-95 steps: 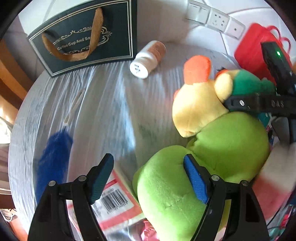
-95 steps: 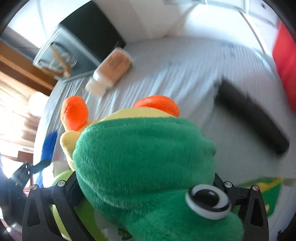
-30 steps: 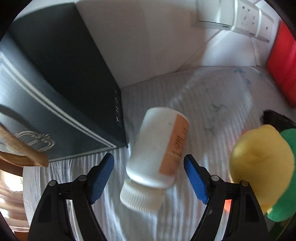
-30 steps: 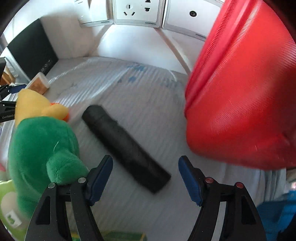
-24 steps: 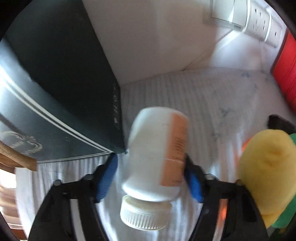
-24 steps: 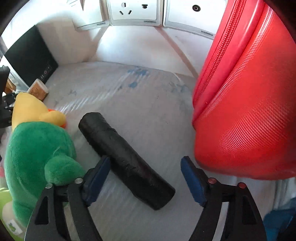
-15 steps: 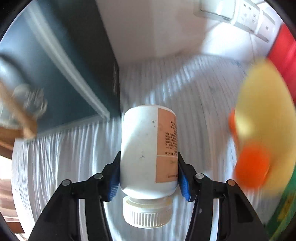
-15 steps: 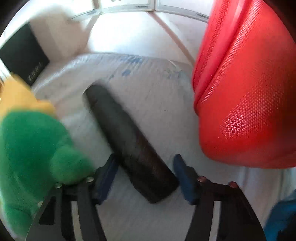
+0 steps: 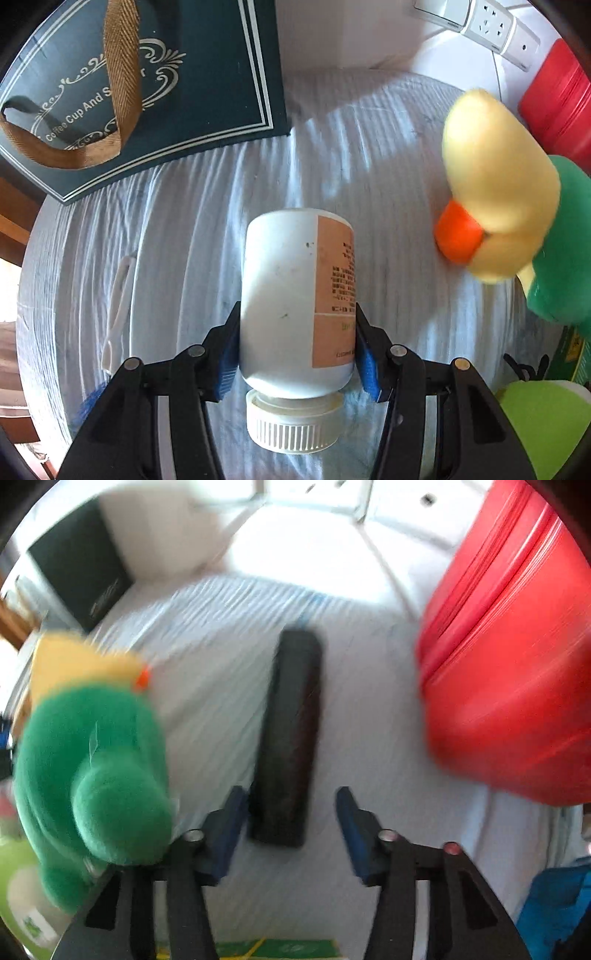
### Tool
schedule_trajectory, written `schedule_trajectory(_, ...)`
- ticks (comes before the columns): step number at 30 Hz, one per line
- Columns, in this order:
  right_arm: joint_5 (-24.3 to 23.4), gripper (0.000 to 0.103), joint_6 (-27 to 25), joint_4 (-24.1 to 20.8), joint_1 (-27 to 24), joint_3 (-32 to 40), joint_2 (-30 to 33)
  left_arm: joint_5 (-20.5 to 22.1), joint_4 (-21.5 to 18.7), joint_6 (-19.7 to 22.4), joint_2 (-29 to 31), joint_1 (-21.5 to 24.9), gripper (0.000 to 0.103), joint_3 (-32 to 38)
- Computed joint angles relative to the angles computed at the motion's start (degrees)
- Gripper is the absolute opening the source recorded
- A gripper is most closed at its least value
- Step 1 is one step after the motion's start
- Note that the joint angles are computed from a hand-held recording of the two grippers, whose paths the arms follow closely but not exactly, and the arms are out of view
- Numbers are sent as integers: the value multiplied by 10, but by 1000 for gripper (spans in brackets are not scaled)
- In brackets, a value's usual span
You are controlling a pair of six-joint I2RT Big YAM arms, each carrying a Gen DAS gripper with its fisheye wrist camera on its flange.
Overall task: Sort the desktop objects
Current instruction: 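Grasp the white pill bottle with the left gripper while the right grasps the black cylinder, then lift both held items and carry them toward the blue bin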
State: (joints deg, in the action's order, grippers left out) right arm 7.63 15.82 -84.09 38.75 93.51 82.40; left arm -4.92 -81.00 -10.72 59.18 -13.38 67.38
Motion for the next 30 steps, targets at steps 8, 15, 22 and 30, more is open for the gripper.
schedule_trajectory(8, -27, 61, 33, 0, -28, 52, 73, 13, 17, -23, 16, 7, 53, 6)
schedule_trajectory(15, -16, 35, 29, -17, -14, 66, 78, -21, 12, -47, 19, -24, 52, 14)
schedule_trajectory(22, -28, 35, 56, -38, 8, 36, 4, -41, -47, -60, -33, -52, 52, 66)
schedule_trajectory(30, -24, 35, 107, -78, 67, 93, -112, -101, -141, -103, -85, -115, 52, 215)
